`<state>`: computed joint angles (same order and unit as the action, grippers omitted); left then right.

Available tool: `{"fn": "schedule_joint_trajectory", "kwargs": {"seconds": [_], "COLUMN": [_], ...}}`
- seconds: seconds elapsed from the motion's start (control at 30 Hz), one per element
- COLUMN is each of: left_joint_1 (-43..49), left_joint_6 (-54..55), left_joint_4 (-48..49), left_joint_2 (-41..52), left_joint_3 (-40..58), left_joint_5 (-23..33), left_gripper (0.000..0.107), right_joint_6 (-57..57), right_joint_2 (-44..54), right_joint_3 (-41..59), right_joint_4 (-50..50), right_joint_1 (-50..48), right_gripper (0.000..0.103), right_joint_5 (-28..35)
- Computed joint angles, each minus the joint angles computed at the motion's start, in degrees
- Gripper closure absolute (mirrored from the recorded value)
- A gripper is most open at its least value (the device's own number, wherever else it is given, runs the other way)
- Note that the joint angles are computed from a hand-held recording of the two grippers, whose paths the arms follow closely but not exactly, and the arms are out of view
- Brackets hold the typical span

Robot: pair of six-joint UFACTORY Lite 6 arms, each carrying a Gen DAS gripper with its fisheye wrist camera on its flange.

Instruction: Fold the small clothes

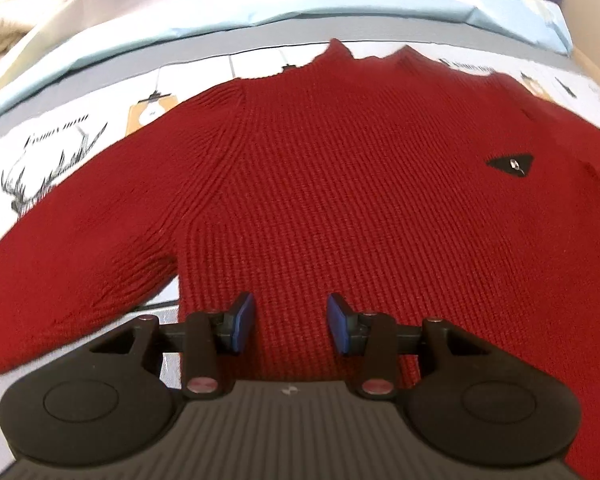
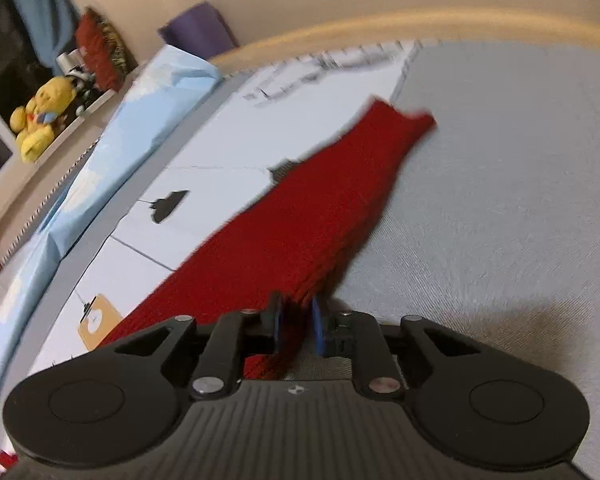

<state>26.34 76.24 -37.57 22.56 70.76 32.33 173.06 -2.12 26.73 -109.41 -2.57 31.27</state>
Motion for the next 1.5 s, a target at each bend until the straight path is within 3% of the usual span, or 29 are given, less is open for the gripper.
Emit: {"fn": "schedule_joint_trajectory", "kwargs": {"seconds": [0.1,0.17,0.3,0.37,0.43,0.6,0.67,0.77,0.83,0.9,0.97,1.1,1.3,1.5], "left_joint_1": [0.84,0.91,2.16,3.04,3.91,6.18,6.94,7.52,7.96,8.57,9.33,10.84,13.56,15.39], "left_joint_6": [-1.28,-3.29,-3.52,-2.76,-1.31,2.58,3.24,3.18,3.20,3.61,5.22,9.53,13.08,4.83], "left_joint_4": [1.71,4.83,5.16,4.55,3.68,0.53,-0.63,-1.66,-2.09,-2.52,-3.76,-8.89,-20.69,-19.40], "left_joint_2": [1.14,1.84,1.02,0.52,-0.60,-3.08,-3.76,-4.01,-4.75,-5.18,-5.59,-6.04,-2.58,3.76], "left_joint_3": [0.93,1.26,1.79,1.73,0.90,0.52,0.80,1.47,0.96,0.77,0.35,-0.34,2.82,12.01], "left_joint_5": [1.36,1.44,3.77,4.65,4.92,7.15,8.12,8.81,8.47,8.32,7.84,4.77,0.04,-0.70], "left_gripper": [0.062,0.062,0.061,0.061,0.061,0.061,0.059,0.058,0.056,0.055,0.053,0.053,0.053,0.053], "right_joint_6": [-10.58,-10.72,-7.12,-16.79,-28.79,-58.03,-62.56,-59.71,-57.40,-56.87,-55.74,-56.77,-58.41,-57.66], "right_joint_2": [-3.51,-5.16,-5.95,-1.58,5.25,1.28,-2.33,-3.47,0.26,4.45,9.26,14.65,20.80,22.31], "right_joint_3": [1.63,2.05,4.00,6.60,7.84,12.71,17.98,25.85,32.44,37.49,40.59,43.84,49.07,48.50], "right_joint_4": [8.20,6.03,-9.39,-4.67,7.28,37.26,46.07,46.71,44.41,42.43,39.53,40.28,40.17,40.16], "right_joint_1": [10.37,17.45,24.18,27.32,29.81,40.36,46.85,56.46,61.49,64.50,65.60,62.34,61.65,58.48], "right_gripper": [0.080,0.080,0.062,0.062,0.062,0.061,0.055,0.047,0.036,0.035,0.035,0.035,0.035,0.035], "right_joint_5": [3.55,3.70,-10.51,-15.31,-15.51,-1.78,6.13,17.73,23.52,27.59,26.21,15.08,12.89,8.78]}}
